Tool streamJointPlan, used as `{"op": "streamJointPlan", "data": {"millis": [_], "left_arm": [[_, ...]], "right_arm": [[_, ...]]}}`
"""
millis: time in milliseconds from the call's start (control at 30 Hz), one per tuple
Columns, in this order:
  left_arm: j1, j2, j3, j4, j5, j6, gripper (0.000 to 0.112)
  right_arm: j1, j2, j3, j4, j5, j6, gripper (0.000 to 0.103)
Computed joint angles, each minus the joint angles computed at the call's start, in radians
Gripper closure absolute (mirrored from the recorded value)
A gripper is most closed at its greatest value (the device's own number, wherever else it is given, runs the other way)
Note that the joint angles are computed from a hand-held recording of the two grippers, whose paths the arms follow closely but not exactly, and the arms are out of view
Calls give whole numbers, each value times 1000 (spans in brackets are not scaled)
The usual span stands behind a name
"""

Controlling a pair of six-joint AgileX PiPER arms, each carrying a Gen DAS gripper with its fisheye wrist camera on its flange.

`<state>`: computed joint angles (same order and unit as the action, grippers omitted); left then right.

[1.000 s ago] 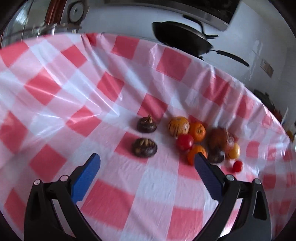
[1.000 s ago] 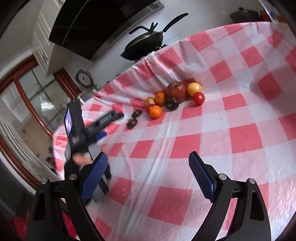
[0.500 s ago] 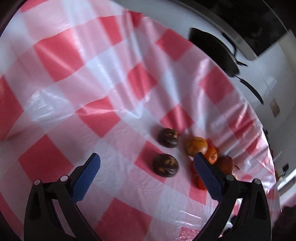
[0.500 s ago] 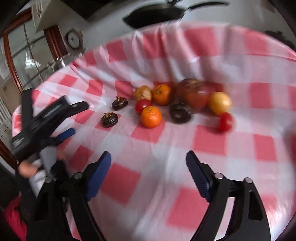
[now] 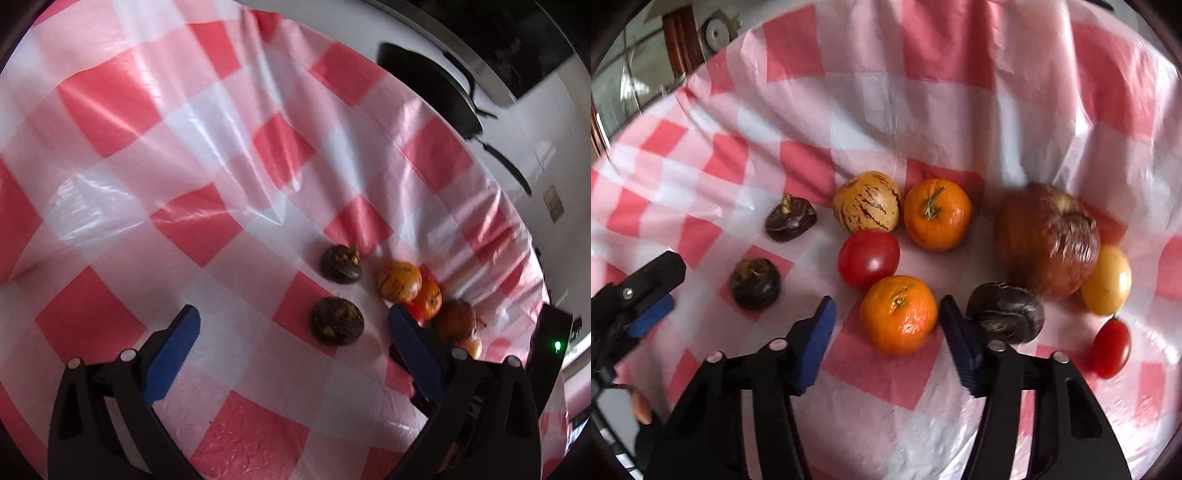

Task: Organize fruits
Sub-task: 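Grasp another mandarin with the right tool while the left tool grasps a dark fruit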

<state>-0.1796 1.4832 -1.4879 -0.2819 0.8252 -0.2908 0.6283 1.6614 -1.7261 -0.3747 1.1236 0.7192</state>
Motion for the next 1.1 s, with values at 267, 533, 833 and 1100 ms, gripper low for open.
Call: {"op": "streamJointPlan", "data": {"millis": [267, 533, 833, 1100], "left_arm": [[-71, 27, -48, 86, 32, 26, 11], [-203, 89, -133, 285, 95, -14, 18], [-237, 252, -345, 360, 250, -35, 38], [-195, 208, -291, 304, 192, -15, 69]], "right_arm": [[32, -230, 283, -51, -133, 218, 65], [7, -491, 591, -139, -400, 552, 65], [-74, -516, 625, -60, -491, 560, 65], [-34, -499, 601, -108, -452, 555, 65]]}}
